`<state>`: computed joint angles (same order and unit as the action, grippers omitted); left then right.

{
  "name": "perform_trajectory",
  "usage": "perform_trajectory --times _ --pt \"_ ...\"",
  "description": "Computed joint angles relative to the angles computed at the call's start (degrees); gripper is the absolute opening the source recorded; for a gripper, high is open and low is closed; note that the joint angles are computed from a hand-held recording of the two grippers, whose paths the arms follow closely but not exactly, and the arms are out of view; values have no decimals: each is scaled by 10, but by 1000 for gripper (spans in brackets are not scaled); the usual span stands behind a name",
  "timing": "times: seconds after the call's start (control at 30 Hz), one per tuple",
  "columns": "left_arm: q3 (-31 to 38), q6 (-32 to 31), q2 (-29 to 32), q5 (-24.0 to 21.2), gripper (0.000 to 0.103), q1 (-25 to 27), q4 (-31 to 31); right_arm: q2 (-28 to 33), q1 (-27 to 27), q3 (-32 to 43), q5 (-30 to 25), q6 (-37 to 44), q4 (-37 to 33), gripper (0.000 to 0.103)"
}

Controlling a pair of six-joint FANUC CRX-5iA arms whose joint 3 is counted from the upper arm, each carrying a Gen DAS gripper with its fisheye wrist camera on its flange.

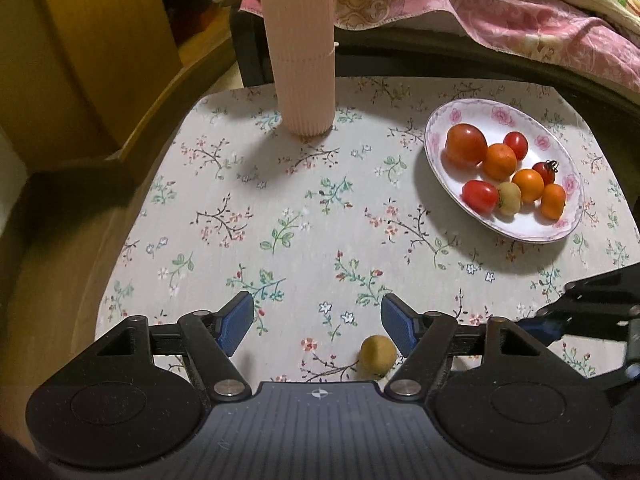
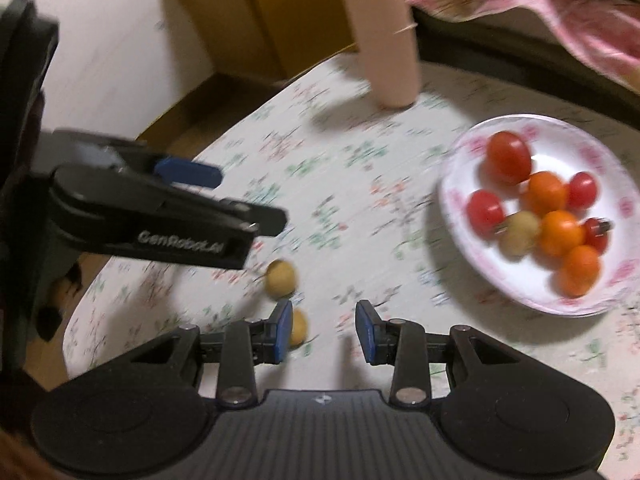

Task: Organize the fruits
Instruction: 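Move both tools down to the small brown round fruits on the cloth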

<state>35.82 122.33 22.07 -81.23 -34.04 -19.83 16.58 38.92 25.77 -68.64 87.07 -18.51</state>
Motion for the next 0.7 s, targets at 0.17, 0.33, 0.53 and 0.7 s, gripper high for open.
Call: perform_trajectory --times 0.17,0.33,0.53,0.7 --pt "-12 5 -9 8 82 5 2 16 11 12 -12 12 -7 35" --pt "-22 8 -15 16 82 10 6 30 19 18 -11 26 -8 33" --pt "-38 3 -14 29 82 20 37 29 26 7 -5 35 6 25" --pt "-46 -10 -4 44 74 26 77 14 19 -8 -7 27 15 25"
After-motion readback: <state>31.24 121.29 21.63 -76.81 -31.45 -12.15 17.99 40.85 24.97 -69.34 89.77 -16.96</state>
